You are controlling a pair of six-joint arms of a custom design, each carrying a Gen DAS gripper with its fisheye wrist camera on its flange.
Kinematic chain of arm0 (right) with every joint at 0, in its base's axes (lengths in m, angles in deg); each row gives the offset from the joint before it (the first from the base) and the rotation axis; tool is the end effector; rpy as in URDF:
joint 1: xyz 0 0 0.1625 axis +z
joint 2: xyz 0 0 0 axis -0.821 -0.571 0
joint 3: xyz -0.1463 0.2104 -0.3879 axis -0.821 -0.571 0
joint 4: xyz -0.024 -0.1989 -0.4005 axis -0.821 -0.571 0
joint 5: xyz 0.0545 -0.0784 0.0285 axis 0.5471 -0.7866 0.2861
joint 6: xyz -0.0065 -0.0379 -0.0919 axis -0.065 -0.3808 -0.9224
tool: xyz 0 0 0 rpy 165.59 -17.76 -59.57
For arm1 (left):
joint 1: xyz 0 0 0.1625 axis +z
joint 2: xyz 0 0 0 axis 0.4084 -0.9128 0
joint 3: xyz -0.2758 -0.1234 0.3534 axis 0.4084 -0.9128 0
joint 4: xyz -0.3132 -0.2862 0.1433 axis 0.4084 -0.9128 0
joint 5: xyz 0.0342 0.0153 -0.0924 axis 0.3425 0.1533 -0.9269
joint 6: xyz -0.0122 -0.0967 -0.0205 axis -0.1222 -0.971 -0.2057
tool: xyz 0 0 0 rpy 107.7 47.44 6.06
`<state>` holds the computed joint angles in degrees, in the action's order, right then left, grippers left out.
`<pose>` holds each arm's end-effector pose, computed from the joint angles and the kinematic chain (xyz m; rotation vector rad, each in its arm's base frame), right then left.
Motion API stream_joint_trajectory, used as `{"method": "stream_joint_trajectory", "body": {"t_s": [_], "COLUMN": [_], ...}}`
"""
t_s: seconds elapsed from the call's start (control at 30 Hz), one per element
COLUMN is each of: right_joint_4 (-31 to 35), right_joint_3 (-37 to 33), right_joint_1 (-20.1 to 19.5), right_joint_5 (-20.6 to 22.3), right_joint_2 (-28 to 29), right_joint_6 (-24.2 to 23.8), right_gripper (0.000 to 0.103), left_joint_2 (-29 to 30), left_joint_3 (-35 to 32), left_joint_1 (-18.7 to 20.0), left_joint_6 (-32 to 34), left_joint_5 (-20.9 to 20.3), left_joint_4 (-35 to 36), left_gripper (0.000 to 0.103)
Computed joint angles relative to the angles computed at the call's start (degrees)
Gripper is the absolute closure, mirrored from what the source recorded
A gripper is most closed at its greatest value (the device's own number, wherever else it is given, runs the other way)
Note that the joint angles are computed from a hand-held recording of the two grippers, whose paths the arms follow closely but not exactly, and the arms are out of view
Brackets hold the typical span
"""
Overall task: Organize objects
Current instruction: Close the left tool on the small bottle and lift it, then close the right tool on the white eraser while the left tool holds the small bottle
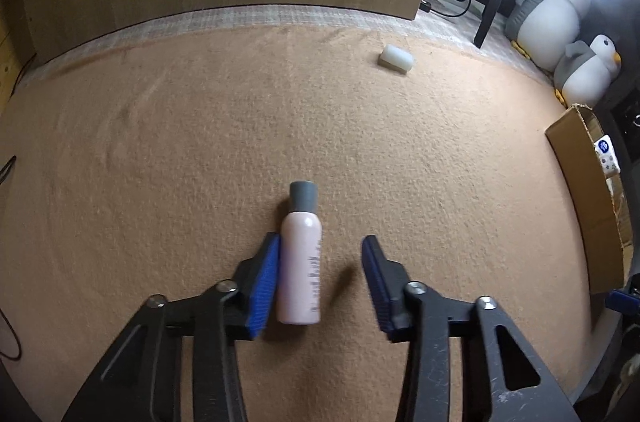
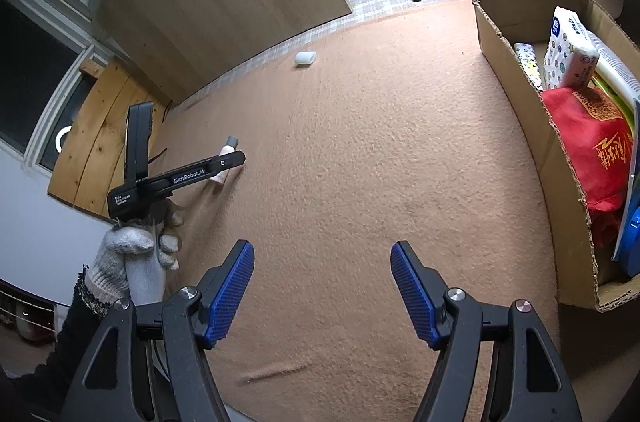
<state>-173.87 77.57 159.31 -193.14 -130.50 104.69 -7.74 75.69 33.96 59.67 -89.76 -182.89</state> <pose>0.2017 -0.4523 0.2232 -0.2997 -2.6632 0.8872 -0.1785 -0.6424 0.1559 0.5209 2.5369 -0.3266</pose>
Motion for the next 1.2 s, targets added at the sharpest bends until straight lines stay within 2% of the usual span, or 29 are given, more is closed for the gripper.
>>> {"method": "stream_joint_trajectory", "body": {"t_s": [0.03,0.1,0.43,0.53,0.77,0.8,0.87,0.93,0.97,1.13,1.2], "right_joint_4": [0.0,0.3,1.7,2.3,7.6,8.3,9.8,11.9,12.6,17.8,19.7], "right_joint_3": [0.1,0.0,-4.3,-6.5,-15.4,-16.9,-20.2,-24.2,-26.0,-34.9,-38.6], "right_joint_1": [0.0,0.1,-0.1,-0.2,-2.1,-2.4,-2.9,-3.4,-3.7,-5.8,-6.3], "right_joint_5": [-0.1,-0.4,-2.2,-2.7,-1.4,-1.3,-1.5,-2.3,-2.6,-2.8,-3.8], "right_joint_2": [-0.1,-0.3,1.1,2.1,5.3,6.0,8.0,10.6,11.9,18.1,20.9], "right_joint_6": [0.0,-0.1,-5.3,-7.8,-12.2,-12.5,-13.4,-14.3,-14.5,-12.3,-12.6], "right_gripper": [0.036,0.036,0.036,0.036,0.036,0.036,0.036,0.036,0.036,0.037,0.043], "left_joint_2": [0.1,0.0,-2.1,-3.4,-7.0,-7.3,-7.8,-8.1,-8.3,-8.6,-8.8], "left_joint_3": [0.0,0.1,4.9,7.5,12.7,13.1,13.7,14.4,14.8,16.2,16.2], "left_joint_1": [0.0,-0.1,-2.2,-3.6,-6.1,-6.2,-6.4,-6.8,-7.0,-7.2,-6.9], "left_joint_6": [0.0,-0.2,-1.5,-1.6,-3.1,-3.3,-3.4,-4.2,-4.3,-4.7,-4.6], "left_joint_5": [-0.1,-0.5,-2.9,-2.3,-2.6,-2.8,-3.2,-3.2,-2.7,-2.3,-2.9], "left_joint_4": [0.0,0.3,-0.8,-0.7,0.7,0.9,0.9,0.4,0.0,-2.6,-3.2], "left_gripper": [0.075,0.080,0.082,0.082,0.082,0.081,0.071,0.048,0.045,0.045,0.045]}}
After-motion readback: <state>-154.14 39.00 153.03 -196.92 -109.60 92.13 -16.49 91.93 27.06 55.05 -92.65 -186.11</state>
